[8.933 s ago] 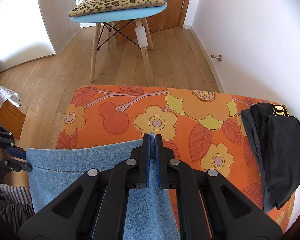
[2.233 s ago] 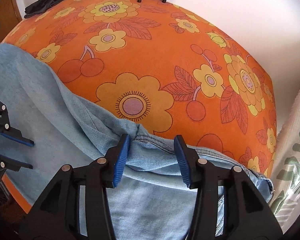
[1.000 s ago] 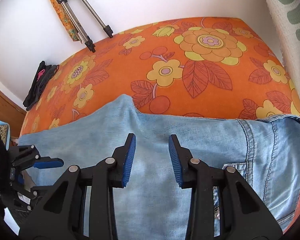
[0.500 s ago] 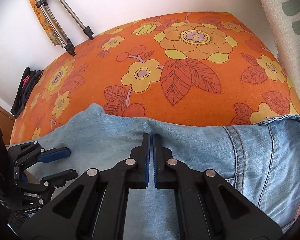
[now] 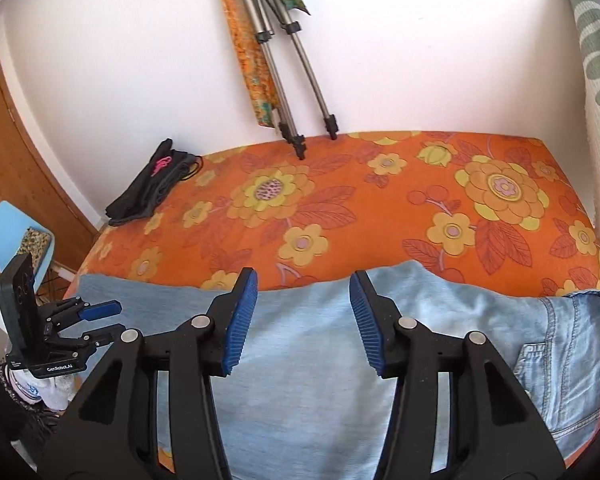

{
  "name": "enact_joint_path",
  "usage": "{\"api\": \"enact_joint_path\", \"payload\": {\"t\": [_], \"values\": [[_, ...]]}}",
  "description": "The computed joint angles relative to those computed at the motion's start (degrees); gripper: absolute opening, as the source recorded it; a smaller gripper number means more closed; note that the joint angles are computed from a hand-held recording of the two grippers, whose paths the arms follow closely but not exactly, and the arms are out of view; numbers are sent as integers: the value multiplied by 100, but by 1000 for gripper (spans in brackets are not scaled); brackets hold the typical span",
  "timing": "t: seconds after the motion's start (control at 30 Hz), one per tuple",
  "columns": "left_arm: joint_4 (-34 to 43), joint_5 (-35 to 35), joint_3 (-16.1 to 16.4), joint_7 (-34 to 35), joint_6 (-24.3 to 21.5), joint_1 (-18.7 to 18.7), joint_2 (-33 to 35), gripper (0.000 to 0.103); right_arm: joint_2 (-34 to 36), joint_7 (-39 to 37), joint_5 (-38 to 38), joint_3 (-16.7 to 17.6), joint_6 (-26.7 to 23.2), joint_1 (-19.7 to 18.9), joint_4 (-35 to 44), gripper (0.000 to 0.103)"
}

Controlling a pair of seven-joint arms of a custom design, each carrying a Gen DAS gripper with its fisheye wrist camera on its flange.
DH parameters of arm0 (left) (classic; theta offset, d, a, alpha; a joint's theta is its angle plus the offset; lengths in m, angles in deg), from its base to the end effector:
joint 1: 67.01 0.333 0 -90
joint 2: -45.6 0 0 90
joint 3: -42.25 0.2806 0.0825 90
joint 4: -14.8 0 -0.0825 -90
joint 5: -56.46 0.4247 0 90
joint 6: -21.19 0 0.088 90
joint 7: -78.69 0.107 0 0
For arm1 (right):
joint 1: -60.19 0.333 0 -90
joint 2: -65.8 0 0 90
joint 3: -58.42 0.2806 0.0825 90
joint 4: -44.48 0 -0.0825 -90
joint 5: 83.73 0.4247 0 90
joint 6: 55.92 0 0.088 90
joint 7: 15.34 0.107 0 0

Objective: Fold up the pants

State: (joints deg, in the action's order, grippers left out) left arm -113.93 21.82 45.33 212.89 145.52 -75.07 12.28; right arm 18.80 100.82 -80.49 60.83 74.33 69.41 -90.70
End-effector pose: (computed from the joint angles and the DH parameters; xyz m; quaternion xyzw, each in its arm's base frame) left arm 0.4715 -0.0592 0.6108 -0.4155 0.8278 -0.3670 0.0862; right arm 0.4006 0.0885 0.6598 -0.5633 0.7443 -0.1489 0.3265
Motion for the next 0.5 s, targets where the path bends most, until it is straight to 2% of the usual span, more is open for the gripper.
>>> {"api": "enact_joint_path", "payload": {"t": [0.1,0.2,0.23,0.4,0.5], "values": [[-322,126,185,-236,76,340,-433,45,576,-194,293,67,268,411,523,52],[-687,291,371,-433,148,657,-853,46,1258,-512,494,171,422,796,1181,63],[-790,359,430,-524,147,768,-962,50,1513,-667,546,205,434,924,1433,66],[-1161,716,746,-773,92,1307,-1329,51,2717,-1161,528,548,321,1335,2662,69],[-1204,903,949,-768,47,1589,-1273,51,3275,-1332,515,729,251,1565,3197,69]]}}
